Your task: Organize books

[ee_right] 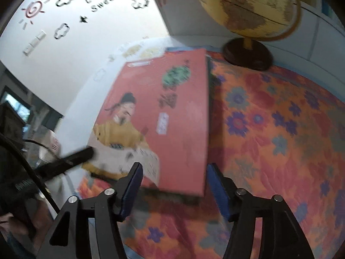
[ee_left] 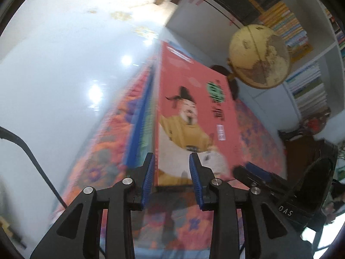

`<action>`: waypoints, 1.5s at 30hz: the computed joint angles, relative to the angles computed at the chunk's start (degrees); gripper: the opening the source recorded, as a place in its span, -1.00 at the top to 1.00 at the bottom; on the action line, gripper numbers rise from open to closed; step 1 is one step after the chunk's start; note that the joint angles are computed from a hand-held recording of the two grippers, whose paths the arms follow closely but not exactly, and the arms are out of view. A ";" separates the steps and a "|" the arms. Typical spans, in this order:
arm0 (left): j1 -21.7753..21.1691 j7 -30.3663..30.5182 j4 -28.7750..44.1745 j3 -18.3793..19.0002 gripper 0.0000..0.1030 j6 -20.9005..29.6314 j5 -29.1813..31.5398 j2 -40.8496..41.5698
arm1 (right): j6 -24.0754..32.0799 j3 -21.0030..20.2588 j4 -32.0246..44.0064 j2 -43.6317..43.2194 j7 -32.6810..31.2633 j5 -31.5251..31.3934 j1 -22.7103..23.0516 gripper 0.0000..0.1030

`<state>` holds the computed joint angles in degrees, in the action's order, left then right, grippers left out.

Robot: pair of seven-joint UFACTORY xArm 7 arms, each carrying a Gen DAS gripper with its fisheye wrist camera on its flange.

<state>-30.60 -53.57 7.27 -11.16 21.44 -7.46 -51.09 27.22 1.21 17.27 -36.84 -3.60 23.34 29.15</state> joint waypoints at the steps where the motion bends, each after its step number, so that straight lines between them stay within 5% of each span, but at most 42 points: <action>1: 0.88 -0.84 0.11 -1.18 0.42 2.52 0.68 -1.57 | 1.50 0.31 -0.68 -1.23 0.84 -0.34 -0.54 -0.19; 6: 2.19 -2.20 5.30 -5.59 0.42 12.10 4.58 -1.70 | 14.54 4.69 -4.62 -9.93 10.71 -5.06 -5.46 -0.19; 10: 0.59 0.33 13.90 -8.28 0.42 10.25 6.86 4.95 | 27.67 9.17 -2.88 -14.33 20.39 -14.68 -11.41 -0.19; 14: 3.26 5.08 27.77 -13.25 0.36 11.03 13.95 13.79 | 32.12 11.58 0.07 -24.48 24.93 -25.90 -17.19 -0.19; 16: 4.67 6.15 34.83 -15.21 0.21 13.09 16.71 17.17 | 32.79 11.18 2.66 -29.47 26.21 -30.30 -20.60 -0.23; 18: 2.72 7.43 38.02 -13.82 0.06 12.11 14.95 18.62 | 32.73 9.82 5.35 -34.53 27.45 -32.89 -23.87 -0.63; 20: -2.26 10.56 37.19 -9.98 -0.64 6.04 9.62 17.97 | 30.82 9.32 6.66 -39.02 29.21 -34.01 -26.53 -0.70; 21: -2.70 10.14 36.03 -10.09 -0.73 3.62 8.52 16.55 | 30.47 9.11 7.02 -41.60 30.06 -34.25 -27.67 -0.75; 23: 2.03 5.95 35.75 -14.78 -0.74 3.21 11.20 13.81 | 30.41 8.69 8.13 -43.80 30.83 -33.49 -28.70 -0.83; 27: 10.69 1.33 39.07 -23.58 -0.75 13.39 20.26 11.51 | 30.81 10.53 10.10 -43.17 30.86 -33.45 -29.96 -0.83; 32: 9.42 0.88 38.11 -23.39 -0.75 20.17 22.60 12.42 | 32.12 13.29 8.13 -41.87 30.61 -32.35 -27.16 -0.83; 43: 5.01 -0.75 36.89 -18.98 -0.75 18.33 22.51 16.72 | 28.09 11.87 5.66 -41.30 29.82 -32.68 -25.38 -0.83; 45: 5.63 -1.63 37.56 -20.46 -0.75 18.75 24.03 16.79 | 27.62 10.78 5.24 -41.74 29.81 -32.30 -25.48 -0.83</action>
